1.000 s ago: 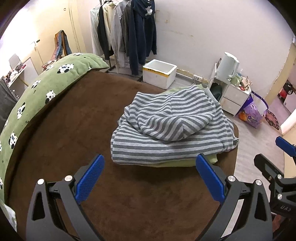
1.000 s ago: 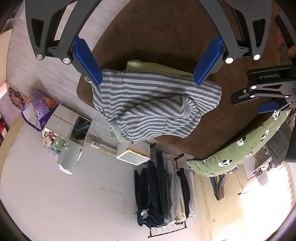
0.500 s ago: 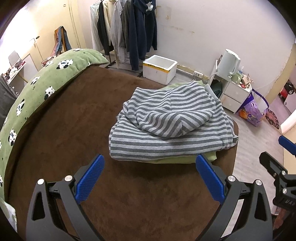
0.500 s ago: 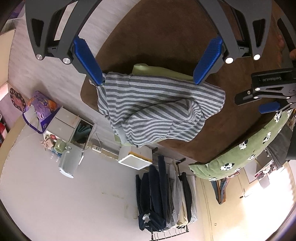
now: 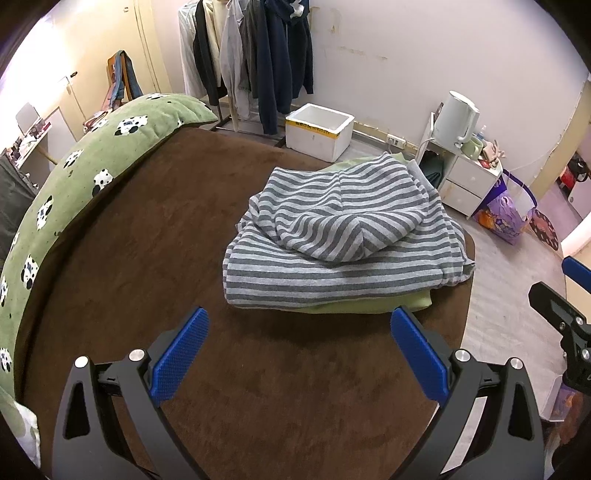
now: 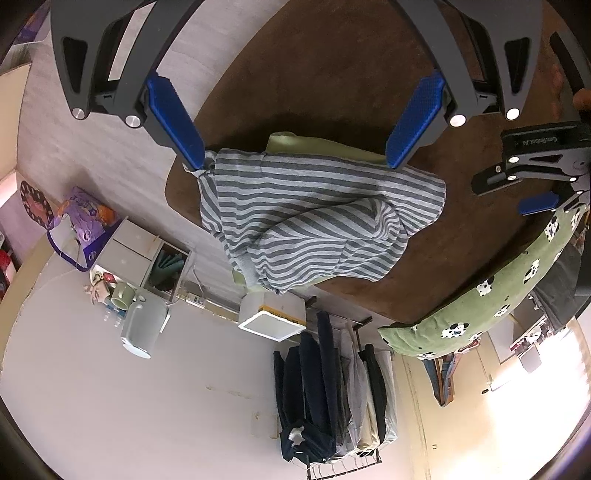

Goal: Fold large clothes

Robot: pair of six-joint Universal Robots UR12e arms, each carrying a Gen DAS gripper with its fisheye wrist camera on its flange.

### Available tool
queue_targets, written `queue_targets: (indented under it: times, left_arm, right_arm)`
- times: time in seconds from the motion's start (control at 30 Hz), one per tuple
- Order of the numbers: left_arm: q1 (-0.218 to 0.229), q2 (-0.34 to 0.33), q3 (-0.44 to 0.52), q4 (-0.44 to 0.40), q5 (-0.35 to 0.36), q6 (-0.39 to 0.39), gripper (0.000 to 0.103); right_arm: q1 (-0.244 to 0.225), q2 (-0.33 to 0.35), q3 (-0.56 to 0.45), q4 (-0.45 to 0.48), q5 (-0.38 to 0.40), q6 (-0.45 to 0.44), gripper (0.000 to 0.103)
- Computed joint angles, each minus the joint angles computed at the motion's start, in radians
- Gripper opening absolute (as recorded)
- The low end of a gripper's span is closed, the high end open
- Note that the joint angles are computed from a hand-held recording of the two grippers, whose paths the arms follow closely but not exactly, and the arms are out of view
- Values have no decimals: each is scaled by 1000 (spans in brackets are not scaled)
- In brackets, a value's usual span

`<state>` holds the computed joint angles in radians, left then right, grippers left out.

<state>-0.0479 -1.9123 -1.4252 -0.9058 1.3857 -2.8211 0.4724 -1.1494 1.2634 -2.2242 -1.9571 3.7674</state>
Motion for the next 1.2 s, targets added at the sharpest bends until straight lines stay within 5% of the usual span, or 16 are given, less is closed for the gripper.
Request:
queue_targets:
  times: [1.2]
  left_arm:
    - [-7, 0, -1, 8, -1, -16, 97]
  right_arm:
    - [-2, 15, -22, 25, 32, -11, 97]
